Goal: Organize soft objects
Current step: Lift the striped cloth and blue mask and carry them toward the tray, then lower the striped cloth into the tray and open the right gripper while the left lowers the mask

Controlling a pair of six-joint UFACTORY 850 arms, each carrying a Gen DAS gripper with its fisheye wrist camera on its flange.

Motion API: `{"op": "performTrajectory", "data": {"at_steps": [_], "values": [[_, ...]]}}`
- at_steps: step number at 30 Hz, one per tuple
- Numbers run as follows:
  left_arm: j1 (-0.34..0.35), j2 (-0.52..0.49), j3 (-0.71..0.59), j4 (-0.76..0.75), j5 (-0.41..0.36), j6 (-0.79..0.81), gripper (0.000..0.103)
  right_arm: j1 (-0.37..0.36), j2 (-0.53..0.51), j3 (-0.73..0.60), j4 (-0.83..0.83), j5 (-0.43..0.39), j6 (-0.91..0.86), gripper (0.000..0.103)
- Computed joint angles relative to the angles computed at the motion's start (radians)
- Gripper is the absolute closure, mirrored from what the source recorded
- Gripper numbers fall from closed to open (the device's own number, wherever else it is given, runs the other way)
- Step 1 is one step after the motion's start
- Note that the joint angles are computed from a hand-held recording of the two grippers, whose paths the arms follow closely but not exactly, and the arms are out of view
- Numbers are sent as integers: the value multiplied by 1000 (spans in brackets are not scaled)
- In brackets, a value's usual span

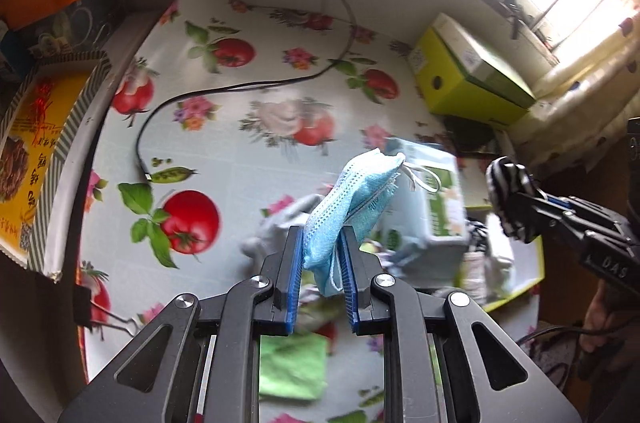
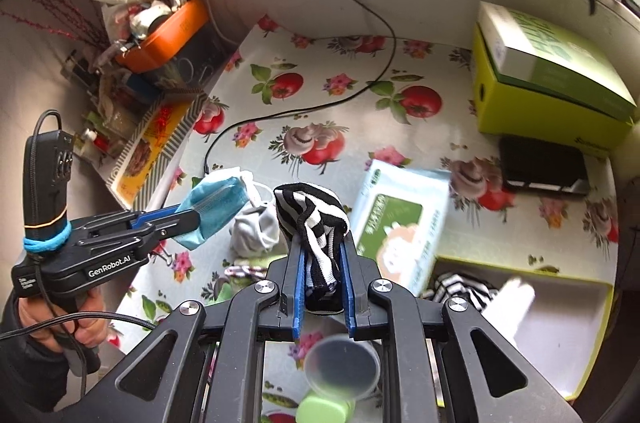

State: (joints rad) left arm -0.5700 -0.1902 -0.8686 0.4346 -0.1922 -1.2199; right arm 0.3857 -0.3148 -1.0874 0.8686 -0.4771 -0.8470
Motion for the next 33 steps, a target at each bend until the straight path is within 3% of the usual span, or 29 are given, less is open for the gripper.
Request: {"op": "performTrajectory", "data": {"at_steps": [13,33], "values": [[-95,-77,-136,-228,-28,233,84,-109,134,162,94,10,-78,89],[-189,-228,-361,-367,-126,466,84,-287,219,287,174,-4,-139,89]]}}
